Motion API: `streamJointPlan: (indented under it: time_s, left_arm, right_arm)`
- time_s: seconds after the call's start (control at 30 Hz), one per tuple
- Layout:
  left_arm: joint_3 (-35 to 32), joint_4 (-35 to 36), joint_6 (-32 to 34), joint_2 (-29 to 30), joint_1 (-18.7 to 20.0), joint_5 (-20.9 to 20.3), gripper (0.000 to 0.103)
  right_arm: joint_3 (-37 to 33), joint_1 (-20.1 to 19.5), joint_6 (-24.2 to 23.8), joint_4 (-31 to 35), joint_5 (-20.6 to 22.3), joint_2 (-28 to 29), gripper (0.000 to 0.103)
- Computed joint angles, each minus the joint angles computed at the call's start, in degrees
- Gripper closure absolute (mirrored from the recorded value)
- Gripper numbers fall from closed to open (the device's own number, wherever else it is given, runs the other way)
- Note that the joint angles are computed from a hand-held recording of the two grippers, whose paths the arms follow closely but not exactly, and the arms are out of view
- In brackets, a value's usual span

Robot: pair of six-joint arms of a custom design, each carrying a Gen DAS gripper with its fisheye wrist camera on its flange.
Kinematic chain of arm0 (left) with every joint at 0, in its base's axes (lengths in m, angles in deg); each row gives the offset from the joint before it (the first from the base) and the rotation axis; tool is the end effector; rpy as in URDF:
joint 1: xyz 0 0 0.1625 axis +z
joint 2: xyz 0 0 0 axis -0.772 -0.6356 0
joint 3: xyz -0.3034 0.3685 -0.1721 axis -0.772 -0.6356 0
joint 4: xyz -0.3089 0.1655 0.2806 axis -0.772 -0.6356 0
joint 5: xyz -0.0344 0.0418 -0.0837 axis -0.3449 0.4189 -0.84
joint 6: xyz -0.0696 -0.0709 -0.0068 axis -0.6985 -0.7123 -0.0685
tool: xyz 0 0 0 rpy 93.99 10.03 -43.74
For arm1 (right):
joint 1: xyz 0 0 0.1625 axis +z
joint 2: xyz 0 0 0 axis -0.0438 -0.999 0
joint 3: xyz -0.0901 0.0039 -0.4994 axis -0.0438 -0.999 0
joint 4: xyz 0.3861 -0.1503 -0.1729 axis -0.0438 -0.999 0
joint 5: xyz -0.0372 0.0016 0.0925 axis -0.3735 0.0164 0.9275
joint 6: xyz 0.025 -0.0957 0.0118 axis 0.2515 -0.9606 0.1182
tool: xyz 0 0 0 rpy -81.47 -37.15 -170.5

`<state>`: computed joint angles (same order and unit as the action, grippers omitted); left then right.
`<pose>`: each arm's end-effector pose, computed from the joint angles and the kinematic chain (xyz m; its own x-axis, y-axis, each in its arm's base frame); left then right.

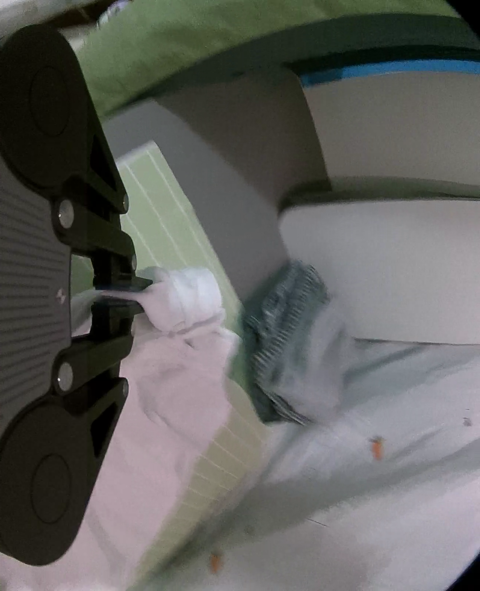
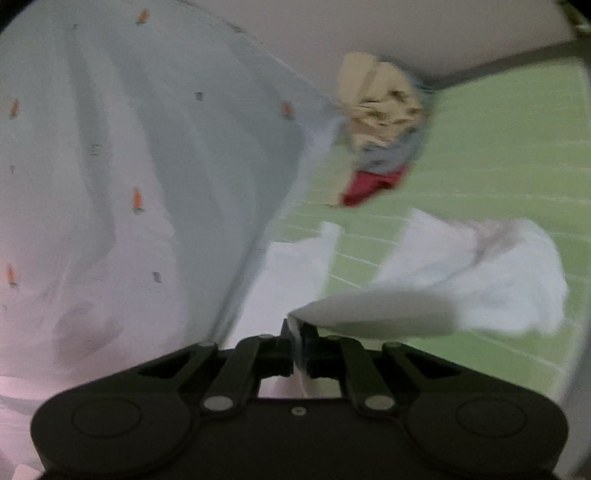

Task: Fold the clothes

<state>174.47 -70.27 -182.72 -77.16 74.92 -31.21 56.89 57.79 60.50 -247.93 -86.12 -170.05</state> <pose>-0.3313 -0.3822 0.1270 -0.4573 -0.8494 -0.2636 0.0670 0.2626 -0.9626 -0.1056 -0.4528 0.4377 -0.9543 0.2459 -0.1697 0.2383 0.2838 -0.9288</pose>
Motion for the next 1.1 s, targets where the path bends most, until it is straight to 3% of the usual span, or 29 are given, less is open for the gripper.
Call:
streamJointPlan:
  time_s: [0.17, 0.3, 0.4, 0.57, 0.77, 0.87, 0.97, 1.0, 1.07, 1.1]
  left_arm:
    - [-6.77, 14.56, -8.31, 2.44, 0.71, 4.54, 0.097]
    - [-6.88, 13.91, -10.55, 1.98, 1.04, 4.08, 0.097]
    - [-7.63, 14.01, -10.07, 2.75, 1.76, 3.60, 0.097]
    - [-9.08, 12.37, -7.69, 3.78, 6.52, 5.58, 0.097]
    - [-13.78, 15.48, -8.58, 5.74, 12.96, 9.77, 0.097]
    - [-16.38, 17.25, -7.22, 6.48, 16.87, 13.73, 0.097]
    - [-21.03, 24.00, -7.83, 8.95, 21.59, 18.92, 0.096]
    - [-22.70, 25.81, -7.56, 9.85, 23.09, 20.13, 0.092]
    - [-24.83, 22.41, -0.74, 10.69, 25.85, 20.46, 0.085]
    - [-24.41, 17.20, 4.40, 10.37, 26.54, 20.13, 0.070]
  right_arm:
    - [-6.20, 5.76, 0.93, -3.50, 3.97, 4.01, 0.098]
    - [-7.04, 7.67, 4.91, -8.14, 4.30, 5.57, 0.098]
    - [-6.81, 8.60, 6.31, -9.48, 2.90, 5.83, 0.098]
    - [-9.93, 12.30, 2.06, -7.08, -2.05, 8.55, 0.098]
    - [-19.10, 17.85, 1.93, -4.47, -9.40, 17.15, 0.098]
    - [-27.17, 21.79, -3.66, 1.47, -14.70, 22.29, 0.098]
    - [-36.68, 24.95, -12.25, 6.71, -18.51, 29.45, 0.097]
    - [-39.98, 25.81, -14.71, 8.55, -19.79, 31.87, 0.096]
    - [-47.00, 26.98, -18.12, 14.79, -22.48, 36.59, 0.089]
    - [-50.84, 27.54, -19.64, 18.65, -24.38, 39.05, 0.081]
